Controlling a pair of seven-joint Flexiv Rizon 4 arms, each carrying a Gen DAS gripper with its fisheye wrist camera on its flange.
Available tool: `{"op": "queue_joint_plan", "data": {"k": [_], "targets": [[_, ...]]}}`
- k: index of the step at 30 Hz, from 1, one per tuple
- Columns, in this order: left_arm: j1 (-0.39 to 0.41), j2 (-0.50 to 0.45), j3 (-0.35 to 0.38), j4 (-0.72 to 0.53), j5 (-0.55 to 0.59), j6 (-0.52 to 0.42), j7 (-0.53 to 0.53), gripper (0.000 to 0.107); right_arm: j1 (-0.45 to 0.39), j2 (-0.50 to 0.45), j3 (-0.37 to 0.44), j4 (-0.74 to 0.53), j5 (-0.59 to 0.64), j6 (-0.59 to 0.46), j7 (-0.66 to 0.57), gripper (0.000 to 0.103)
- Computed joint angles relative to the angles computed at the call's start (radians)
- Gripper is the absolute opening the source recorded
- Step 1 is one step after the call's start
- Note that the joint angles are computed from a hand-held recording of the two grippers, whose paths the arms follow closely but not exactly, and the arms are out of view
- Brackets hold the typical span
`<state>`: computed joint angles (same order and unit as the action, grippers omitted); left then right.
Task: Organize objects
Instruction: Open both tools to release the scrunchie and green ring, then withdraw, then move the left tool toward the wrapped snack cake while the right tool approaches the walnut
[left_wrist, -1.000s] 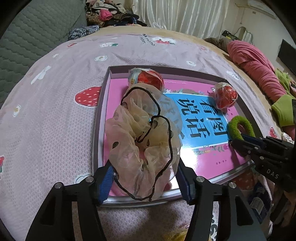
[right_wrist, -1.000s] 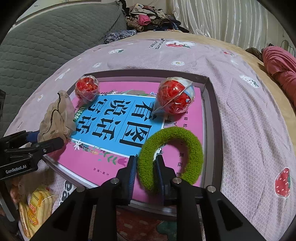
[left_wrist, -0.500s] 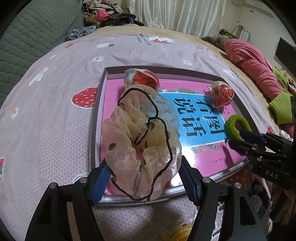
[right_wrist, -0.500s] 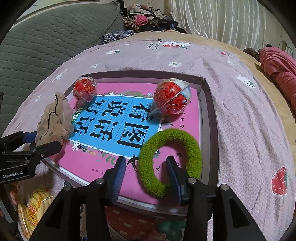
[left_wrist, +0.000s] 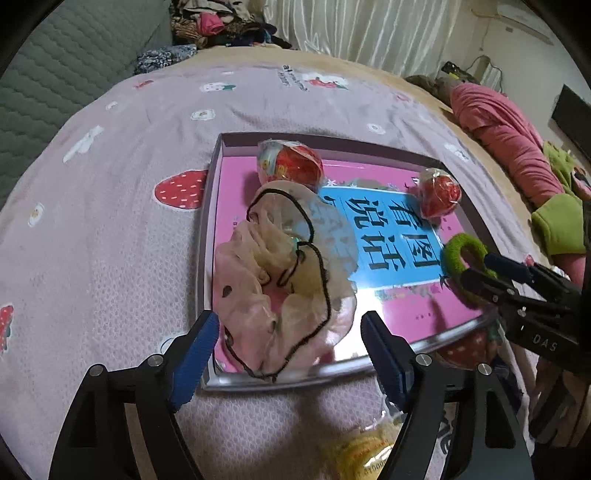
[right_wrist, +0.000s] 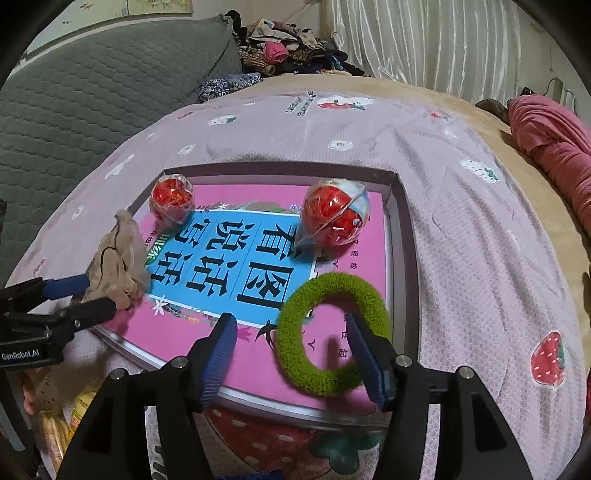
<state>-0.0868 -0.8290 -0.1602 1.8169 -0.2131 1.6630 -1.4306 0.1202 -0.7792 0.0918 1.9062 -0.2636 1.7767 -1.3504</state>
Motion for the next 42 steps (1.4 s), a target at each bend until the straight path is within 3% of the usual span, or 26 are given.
{"op": "queue_joint_plan", "data": {"k": [6,15,18,21,26,33,35,38,42], "targets": [[-0.021,0.032,0.030,0.031,0.005,0.026,-0.016,0.081,0.044,0.020,-0.044,0.019,0.028,0.026,0.011,0.072],[0.032,0.080,-0.026,0.099,0.043,0.113,-0.021,0.083,0.045,0.054,-0.038,0.046,0.055,0.080,0.035,0.083],[0.037,0.096,-0.029,0.116,0.059,0.139,-0.023,0.092,0.066,0.079,-0.057,0.064,0.080,0.093,0.054,0.087],[0.051,0.110,-0.043,0.135,0.070,0.161,-0.034,0.092,0.098,0.109,-0.088,0.087,0.109,0.101,0.072,0.088],[0.057,0.136,-0.047,0.164,0.085,0.168,-0.051,0.092,0.192,0.176,-0.173,0.141,0.168,0.104,0.078,0.089],[0.038,0.204,-0.024,0.267,0.097,0.217,-0.096,0.092,0.286,0.306,-0.224,0.251,0.216,0.121,0.023,0.090],[0.049,0.222,-0.036,0.303,0.106,0.230,-0.119,0.092,0.299,0.348,-0.218,0.287,0.244,0.134,0.022,0.093],[0.064,0.263,-0.048,0.359,0.120,0.234,-0.152,0.092,0.257,0.409,-0.148,0.348,0.253,0.161,0.026,0.095],[0.011,0.339,0.009,0.433,0.115,0.245,-0.179,0.092,0.338,0.484,-0.186,0.424,0.330,0.165,-0.007,0.095]]}}
